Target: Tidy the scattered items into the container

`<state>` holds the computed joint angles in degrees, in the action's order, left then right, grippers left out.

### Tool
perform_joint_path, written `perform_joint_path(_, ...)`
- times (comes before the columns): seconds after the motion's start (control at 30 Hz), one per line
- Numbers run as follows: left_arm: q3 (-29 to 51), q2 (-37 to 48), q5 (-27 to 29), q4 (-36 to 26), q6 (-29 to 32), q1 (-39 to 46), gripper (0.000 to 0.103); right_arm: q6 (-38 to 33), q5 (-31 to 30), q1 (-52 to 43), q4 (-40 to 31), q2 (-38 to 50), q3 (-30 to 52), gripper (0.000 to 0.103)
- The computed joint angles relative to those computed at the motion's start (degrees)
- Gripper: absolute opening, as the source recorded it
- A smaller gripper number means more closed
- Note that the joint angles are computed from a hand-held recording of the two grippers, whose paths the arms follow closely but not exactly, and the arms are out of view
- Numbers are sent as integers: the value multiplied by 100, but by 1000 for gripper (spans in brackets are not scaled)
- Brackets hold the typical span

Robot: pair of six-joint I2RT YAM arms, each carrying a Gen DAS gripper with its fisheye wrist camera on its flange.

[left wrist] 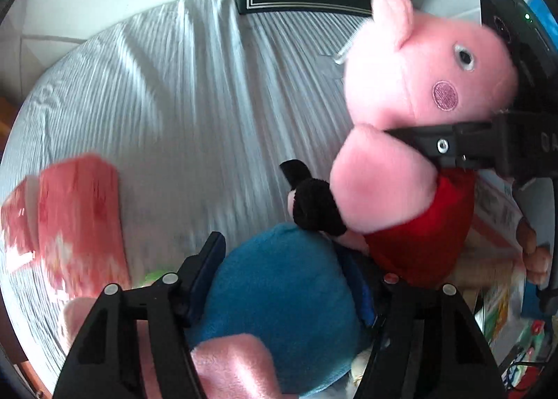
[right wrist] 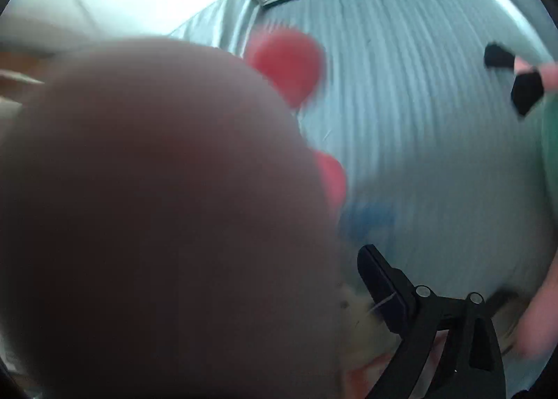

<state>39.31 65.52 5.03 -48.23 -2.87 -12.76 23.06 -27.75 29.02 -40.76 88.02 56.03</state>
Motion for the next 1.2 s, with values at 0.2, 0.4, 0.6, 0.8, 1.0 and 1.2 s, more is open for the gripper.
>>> perform_joint_path(0.2, 375, -1432, 1, -911, 816, 1228, 79, 233, 1534, 318, -805, -1286, 207, 99)
perform_joint_path(0.4, 871, -57, -300, 866, 1709, 3592, 103, -548, 3733, -1004, -815, -1046, 565, 102)
perform_joint_path(0.6, 1916, 2875, -1092, 2000, 1237, 4377, 103, -1387, 4399, -1912, -99, 148, 749, 102)
perform_joint_path(0.8, 983, 2583, -973, 1765, 1593, 4517, 102, -1024, 4194, -2024, -165, 775, 686, 103)
perform_joint_path(1.0, -576, 3, -384, 758, 2295, 4823, 95, -823, 3128, -1582, -580, -1080, -754, 100)
perform_joint_path(1.2, -414, -2433, 491, -1512, 3887, 6500, 91, 49, 3242, -548, -1493, -2967, -1594, 100)
